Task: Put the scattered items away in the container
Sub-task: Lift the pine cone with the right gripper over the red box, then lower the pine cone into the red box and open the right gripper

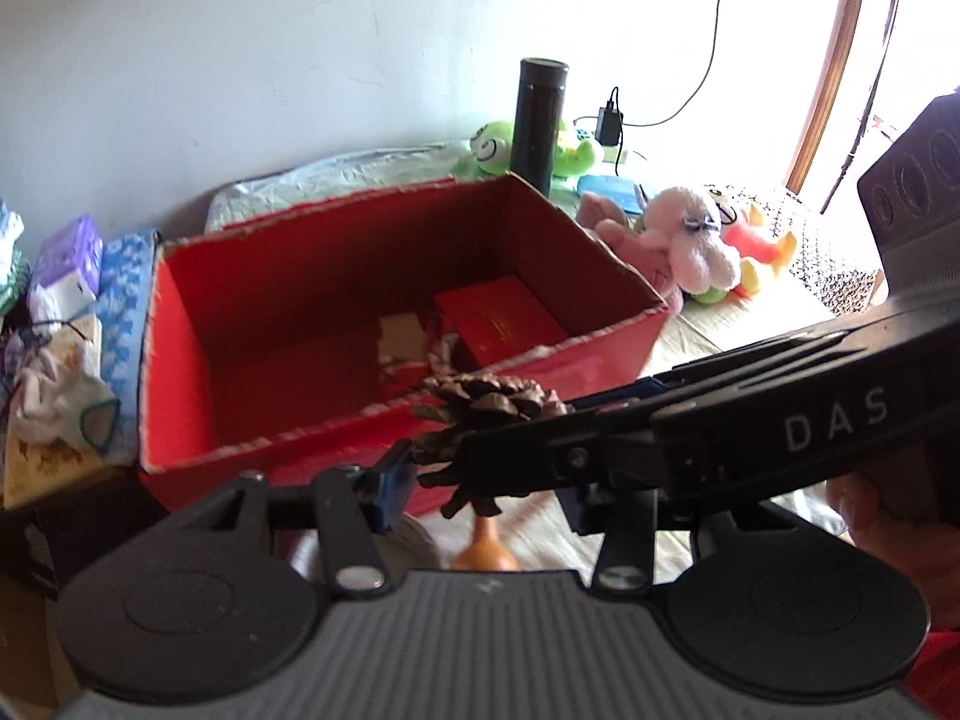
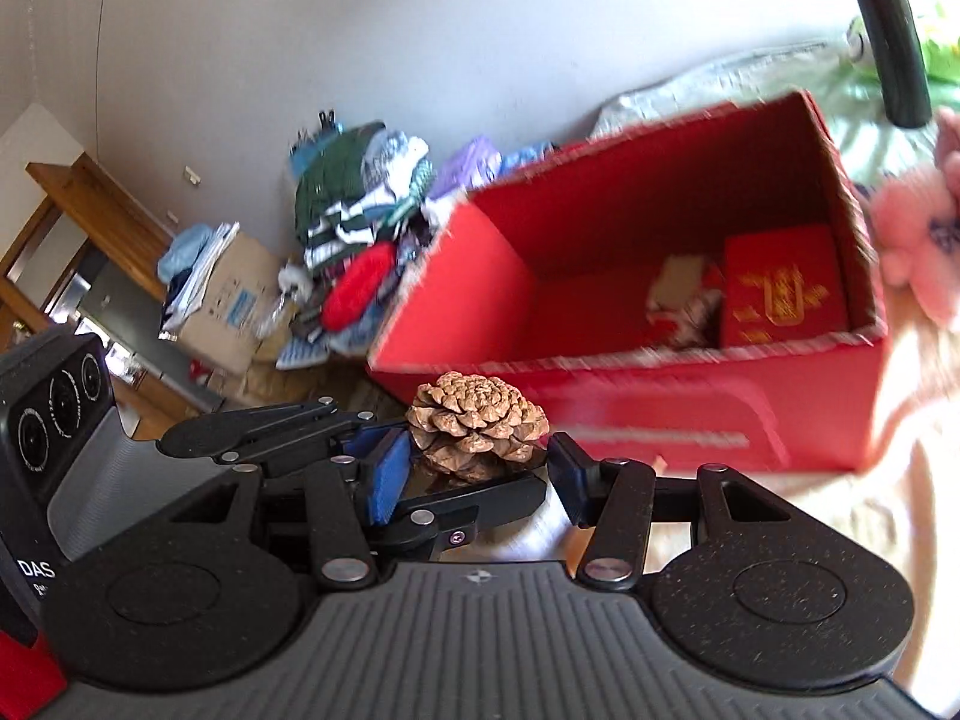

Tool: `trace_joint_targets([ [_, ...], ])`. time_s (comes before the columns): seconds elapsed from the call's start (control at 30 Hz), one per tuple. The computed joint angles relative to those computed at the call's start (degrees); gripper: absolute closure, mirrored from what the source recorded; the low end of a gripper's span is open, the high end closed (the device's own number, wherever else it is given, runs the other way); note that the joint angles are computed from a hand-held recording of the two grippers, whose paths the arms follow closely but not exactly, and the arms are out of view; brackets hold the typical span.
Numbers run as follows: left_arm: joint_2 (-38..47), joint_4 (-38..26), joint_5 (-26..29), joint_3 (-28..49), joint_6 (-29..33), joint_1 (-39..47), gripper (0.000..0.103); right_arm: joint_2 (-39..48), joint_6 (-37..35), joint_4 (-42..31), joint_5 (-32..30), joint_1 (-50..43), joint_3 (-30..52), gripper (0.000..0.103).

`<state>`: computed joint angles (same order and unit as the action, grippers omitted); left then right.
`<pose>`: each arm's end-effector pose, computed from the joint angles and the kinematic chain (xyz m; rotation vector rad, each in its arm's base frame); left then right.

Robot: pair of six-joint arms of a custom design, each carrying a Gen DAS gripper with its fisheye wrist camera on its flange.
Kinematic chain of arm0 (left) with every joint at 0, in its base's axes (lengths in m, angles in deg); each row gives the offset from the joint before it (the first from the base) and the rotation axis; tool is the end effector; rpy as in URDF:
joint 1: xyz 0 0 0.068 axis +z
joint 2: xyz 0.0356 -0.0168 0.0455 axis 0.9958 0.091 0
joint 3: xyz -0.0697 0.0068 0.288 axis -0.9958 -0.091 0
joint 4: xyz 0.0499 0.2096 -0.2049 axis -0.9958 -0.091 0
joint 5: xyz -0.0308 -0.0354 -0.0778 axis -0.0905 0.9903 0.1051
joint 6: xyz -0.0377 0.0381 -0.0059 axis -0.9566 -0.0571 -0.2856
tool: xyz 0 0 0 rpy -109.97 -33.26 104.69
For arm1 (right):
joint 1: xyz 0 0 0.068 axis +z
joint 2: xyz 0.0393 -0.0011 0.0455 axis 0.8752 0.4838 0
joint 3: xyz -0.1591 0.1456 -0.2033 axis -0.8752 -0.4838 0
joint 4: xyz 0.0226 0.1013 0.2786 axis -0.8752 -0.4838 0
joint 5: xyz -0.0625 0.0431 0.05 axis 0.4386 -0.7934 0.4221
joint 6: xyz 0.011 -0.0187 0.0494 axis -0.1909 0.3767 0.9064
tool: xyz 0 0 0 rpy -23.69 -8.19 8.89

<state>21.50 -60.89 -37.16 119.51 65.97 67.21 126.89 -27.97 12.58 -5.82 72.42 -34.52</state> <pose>0.3727 -0.1400 0.1246 1.3155 2.0531 -0.6648 0.2280 0.0501 0.0988 0.4927 2.1742 0.6364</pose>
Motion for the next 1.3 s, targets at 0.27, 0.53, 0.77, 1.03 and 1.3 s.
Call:
trace_joint_targets([
  [0.27,5.86,-2.61,0.66,10.19,0.33,0.46,0.056,5.99,-0.02,0.47,6.17,1.33,7.78,0.049],
  [0.53,16.00,-10.11,-7.70,25.91,-4.75,-3.45,0.056,12.79,-8.49,-12.65,-3.22,-7.82,21.58,0.049],
  [0.77,29.96,-24.34,-14.83,47.46,-8.10,-6.34,0.058,24.03,-12.59,-22.78,-12.09,-14.69,34.49,0.049],
  [1.03,41.64,-35.01,-21.91,64.41,-12.58,-7.84,0.059,36.84,-11.28,-32.94,-16.60,-17.58,47.40,0.049],
  [1.3,46.75,-38.69,-21.49,71.09,-15.68,-7.73,0.059,44.66,-12.10,-38.14,-17.06,-18.03,55.52,0.049],
])
